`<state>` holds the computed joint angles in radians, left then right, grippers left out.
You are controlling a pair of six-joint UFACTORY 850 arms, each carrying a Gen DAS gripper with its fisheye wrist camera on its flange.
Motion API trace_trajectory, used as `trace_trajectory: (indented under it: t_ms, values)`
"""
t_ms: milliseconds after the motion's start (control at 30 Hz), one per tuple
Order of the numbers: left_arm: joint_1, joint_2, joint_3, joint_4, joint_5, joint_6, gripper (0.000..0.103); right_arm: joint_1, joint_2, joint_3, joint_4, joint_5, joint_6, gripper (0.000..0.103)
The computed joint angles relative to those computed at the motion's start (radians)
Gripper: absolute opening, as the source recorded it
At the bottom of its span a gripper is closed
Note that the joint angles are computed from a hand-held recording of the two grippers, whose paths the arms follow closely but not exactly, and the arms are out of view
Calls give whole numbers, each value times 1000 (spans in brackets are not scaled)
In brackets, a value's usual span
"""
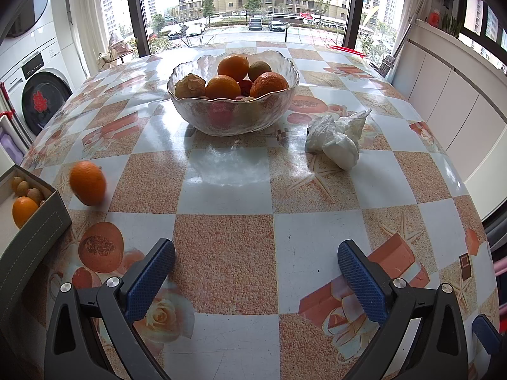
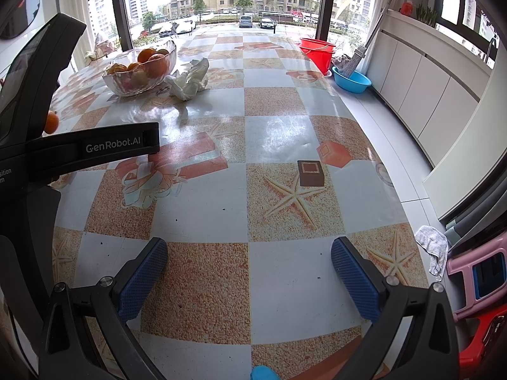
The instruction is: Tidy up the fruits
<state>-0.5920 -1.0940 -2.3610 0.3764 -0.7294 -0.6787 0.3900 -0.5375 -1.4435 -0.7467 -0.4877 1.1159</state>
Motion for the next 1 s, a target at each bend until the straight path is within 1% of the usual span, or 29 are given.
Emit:
trace_trajectory:
  t_ms: [33,67,100,133,200,267,367,433,467,533,567,600,633,667,700,767,800,833,867,900,967,1000]
  values:
    - [1,7,11,-1,2,1,103,1,0,0,0,-1,0,103]
    - [-1,-11,-18,-2,-6,3,103,1,0,0,0,-1,0,103]
    - [-2,-10,-17,-1,-5,2,103,0,-2,-2,0,-1,0,103]
    - [0,17,26,1,2,-3,103,0,-3,-3,0,-1,-1,103]
    - [-4,15,25,7,9,-10,103,0,-4,-6,6,-3,-7,103]
    - [1,46,76,10,25,-14,103,0,1,-1,7,-4,-6,103]
    - [-4,16,27,8,10,-11,103,0,0,-1,6,-2,-5,103]
    - [-2,29,48,8,15,-12,103,1,0,-2,6,-3,-5,103]
    - [-4,16,27,8,11,-11,103,1,2,1,5,-3,-4,103]
    - [-2,29,48,8,15,-12,103,1,-1,-3,5,-6,-3,103]
    - [-4,16,28,8,11,-11,103,4,-1,-3,1,-14,4,103]
    - [-4,21,38,12,20,-15,103,3,-1,-5,6,-18,5,103]
    - [1,38,58,4,3,-9,103,5,-1,-6,6,-28,17,103]
    - [-4,20,37,11,19,-14,103,8,-2,-9,1,-40,34,103]
    - [-4,15,26,8,10,-11,103,11,-3,-12,-4,-48,51,103]
    - [1,50,85,15,33,-19,103,17,-8,-18,-16,-64,83,103]
    - [1,54,91,16,35,-20,103,19,-10,-20,-20,-69,92,103]
    - [-2,35,61,14,25,-17,103,20,-10,-21,-21,-71,95,103]
    - [0,44,73,10,21,-14,103,19,-8,-18,-20,-69,96,103]
    - [-4,23,43,13,24,-17,103,19,-8,-18,-17,-67,95,103]
    - [0,47,79,12,27,-17,103,19,-6,-15,-20,-66,97,103]
    - [-4,33,63,21,43,-24,103,18,-6,-15,-19,-65,97,103]
